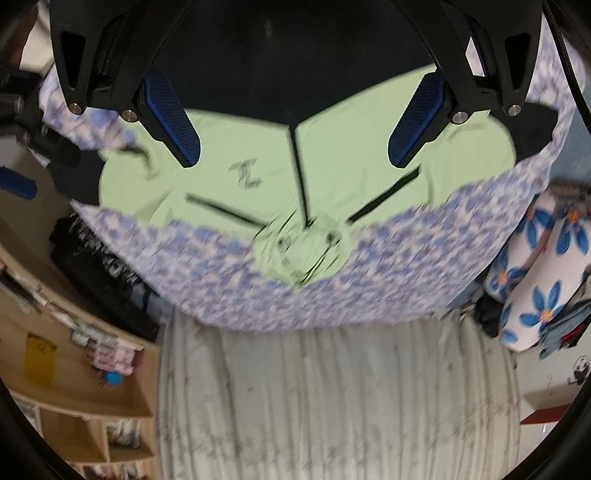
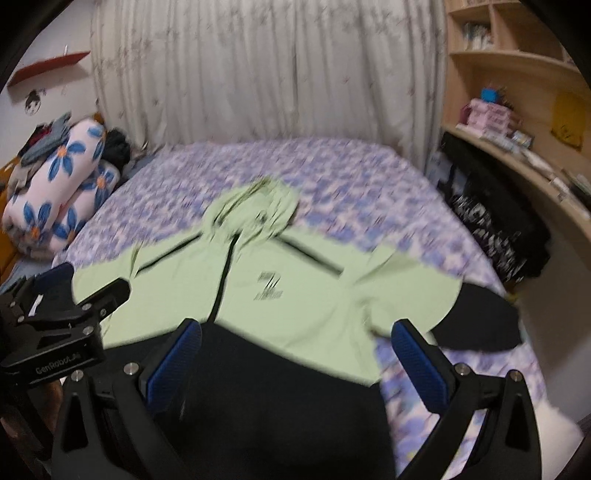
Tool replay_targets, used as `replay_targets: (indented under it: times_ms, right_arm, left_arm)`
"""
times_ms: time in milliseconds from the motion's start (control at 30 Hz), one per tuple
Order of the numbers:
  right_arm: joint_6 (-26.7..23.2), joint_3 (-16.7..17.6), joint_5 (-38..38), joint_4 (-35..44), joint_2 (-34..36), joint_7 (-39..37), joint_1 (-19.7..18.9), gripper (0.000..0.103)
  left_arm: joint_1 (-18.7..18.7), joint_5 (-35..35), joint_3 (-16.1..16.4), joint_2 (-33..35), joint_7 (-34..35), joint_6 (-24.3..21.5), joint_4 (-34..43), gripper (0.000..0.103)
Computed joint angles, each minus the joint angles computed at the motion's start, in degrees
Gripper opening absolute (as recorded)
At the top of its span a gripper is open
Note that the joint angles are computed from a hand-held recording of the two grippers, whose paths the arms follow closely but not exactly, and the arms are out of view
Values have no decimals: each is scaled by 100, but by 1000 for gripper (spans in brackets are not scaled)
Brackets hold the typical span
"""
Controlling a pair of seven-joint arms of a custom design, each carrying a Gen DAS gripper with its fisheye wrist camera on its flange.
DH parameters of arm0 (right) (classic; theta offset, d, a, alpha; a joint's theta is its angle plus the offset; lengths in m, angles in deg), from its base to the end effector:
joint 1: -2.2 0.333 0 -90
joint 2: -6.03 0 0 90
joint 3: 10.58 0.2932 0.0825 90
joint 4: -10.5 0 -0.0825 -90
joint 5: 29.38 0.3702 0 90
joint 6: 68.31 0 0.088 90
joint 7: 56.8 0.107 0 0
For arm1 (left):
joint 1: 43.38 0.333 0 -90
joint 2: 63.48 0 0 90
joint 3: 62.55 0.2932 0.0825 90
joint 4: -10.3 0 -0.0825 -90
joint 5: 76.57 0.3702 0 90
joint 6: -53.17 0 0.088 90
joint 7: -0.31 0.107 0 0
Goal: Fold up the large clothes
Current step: 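Grasp the black sleeve cuff with the right tool and fold it across the jacket body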
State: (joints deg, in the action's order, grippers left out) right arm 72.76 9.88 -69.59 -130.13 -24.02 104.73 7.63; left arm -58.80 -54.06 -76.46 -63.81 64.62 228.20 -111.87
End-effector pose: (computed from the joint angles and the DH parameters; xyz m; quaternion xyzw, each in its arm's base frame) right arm 0.3869 0.2024 0.5124 -0.5245 0.7434 -0.3453 0.2302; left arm 0.4857 -0.3076 0.5026 -0.4786 0.7535 -0.3877 0.2299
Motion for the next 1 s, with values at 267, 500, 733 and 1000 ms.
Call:
replay_targets:
  times_ms: [267,500,733,1000]
  right_arm:
    - [247,-677,-141,-218,-435,-338,-589,103]
    - [862,-1216,513,-797,-458,-741,-1385,103]
    - [1268,-1731,1623,-1484,-65,-1113,-2033,89]
    - [1480,-2120,2626,-1911,661,-1371,-2736,71]
  left_arm:
    - [-811,2031,597,1131,-1621,-9,1780,101]
    - [-1140,1355,347,2444,-725,-850,3288,101]
    - [-1201,218,-107,3807,32,-1594,4626,101]
    - [-1863,-132,244,5197,370,-2511,6394,101]
